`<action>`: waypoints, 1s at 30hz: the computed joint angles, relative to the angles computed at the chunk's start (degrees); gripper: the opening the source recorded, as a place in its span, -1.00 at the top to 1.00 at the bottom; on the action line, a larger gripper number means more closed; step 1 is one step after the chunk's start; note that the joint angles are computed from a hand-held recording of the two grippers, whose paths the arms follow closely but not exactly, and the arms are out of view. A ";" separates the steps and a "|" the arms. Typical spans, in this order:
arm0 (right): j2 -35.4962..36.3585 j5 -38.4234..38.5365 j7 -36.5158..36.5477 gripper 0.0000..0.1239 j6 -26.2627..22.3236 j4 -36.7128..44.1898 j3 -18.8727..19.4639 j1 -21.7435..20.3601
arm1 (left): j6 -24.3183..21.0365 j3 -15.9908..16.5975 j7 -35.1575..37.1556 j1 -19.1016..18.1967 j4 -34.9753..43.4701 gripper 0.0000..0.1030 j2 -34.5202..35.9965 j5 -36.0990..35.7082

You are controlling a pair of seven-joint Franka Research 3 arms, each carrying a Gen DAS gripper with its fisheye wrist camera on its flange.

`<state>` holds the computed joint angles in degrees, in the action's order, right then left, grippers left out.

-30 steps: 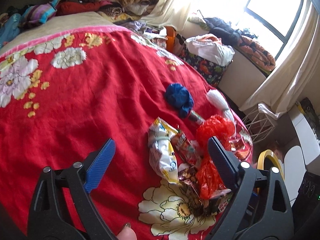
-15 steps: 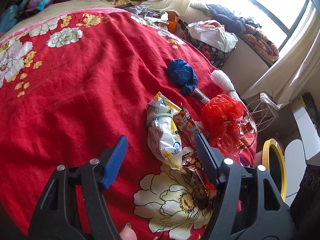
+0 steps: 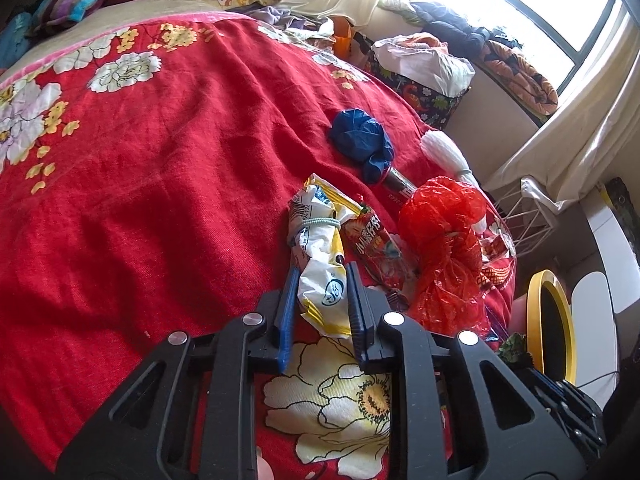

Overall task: Collect trash
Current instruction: 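Grasp the snack wrapper with the left tool while the right tool grasps a green packet, then carry both wrappers over the bin and open both tools to drop them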

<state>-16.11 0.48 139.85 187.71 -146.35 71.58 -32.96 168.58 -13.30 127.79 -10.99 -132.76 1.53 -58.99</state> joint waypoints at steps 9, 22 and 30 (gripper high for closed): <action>-1.53 4.12 -3.96 0.93 3.36 -1.39 -5.59 6.82 | 1.32 0.63 6.24 -1.14 0.08 0.73 -2.56 -7.39; -8.00 12.34 -9.22 0.94 4.49 -2.72 -8.86 11.80 | 1.15 2.67 16.20 -5.36 0.87 0.74 -7.27 -17.74; -13.47 13.75 -6.53 0.94 3.75 -5.52 -11.15 13.40 | 0.14 2.60 19.65 -7.22 0.92 0.74 -9.04 -20.56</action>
